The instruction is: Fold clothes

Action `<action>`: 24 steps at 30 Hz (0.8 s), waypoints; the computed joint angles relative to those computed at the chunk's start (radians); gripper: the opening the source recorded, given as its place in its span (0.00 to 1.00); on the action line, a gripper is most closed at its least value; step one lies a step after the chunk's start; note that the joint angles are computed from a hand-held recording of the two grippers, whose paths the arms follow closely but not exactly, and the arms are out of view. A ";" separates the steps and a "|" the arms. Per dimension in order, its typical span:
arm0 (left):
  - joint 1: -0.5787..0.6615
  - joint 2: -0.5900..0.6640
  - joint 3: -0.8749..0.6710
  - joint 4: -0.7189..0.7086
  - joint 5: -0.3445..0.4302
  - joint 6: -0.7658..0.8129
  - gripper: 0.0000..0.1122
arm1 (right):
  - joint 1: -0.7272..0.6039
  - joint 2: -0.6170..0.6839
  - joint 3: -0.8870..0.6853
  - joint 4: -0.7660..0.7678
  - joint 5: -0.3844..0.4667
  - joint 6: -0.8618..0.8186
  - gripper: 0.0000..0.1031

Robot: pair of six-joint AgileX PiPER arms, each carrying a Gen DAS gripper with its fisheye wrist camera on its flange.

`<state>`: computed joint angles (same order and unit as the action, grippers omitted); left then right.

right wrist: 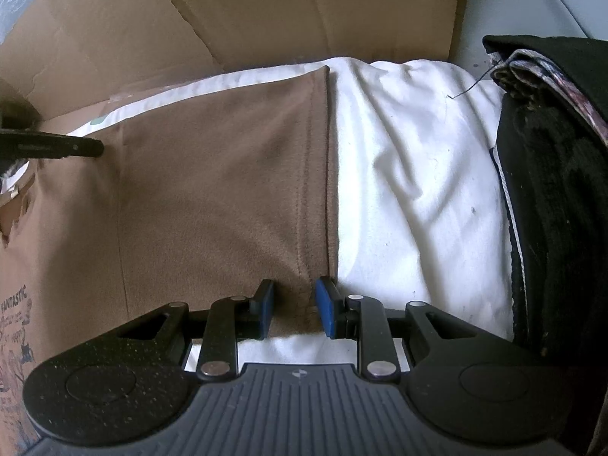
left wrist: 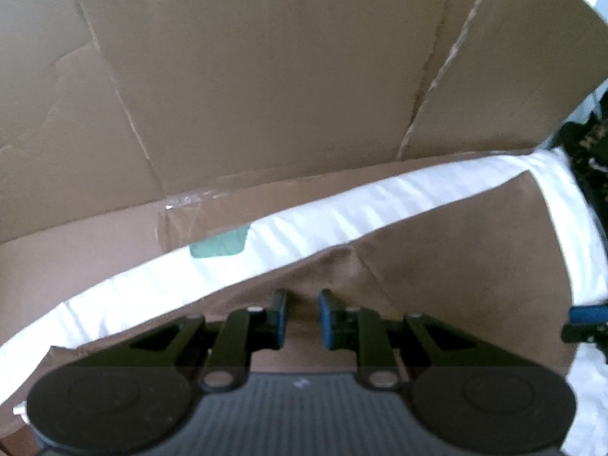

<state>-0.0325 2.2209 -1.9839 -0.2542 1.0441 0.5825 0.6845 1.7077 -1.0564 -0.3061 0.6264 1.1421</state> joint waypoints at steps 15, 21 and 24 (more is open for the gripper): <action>0.007 0.043 -0.219 0.029 0.159 -0.154 0.24 | 0.013 0.023 -0.076 0.033 0.114 -0.034 0.30; 0.094 -0.160 0.047 0.004 0.079 -0.099 0.34 | 0.014 0.032 -0.102 0.042 0.149 -0.086 0.31; 0.159 -0.274 0.185 -0.013 0.041 -0.078 0.34 | 0.016 0.042 -0.127 0.047 0.175 -0.119 0.32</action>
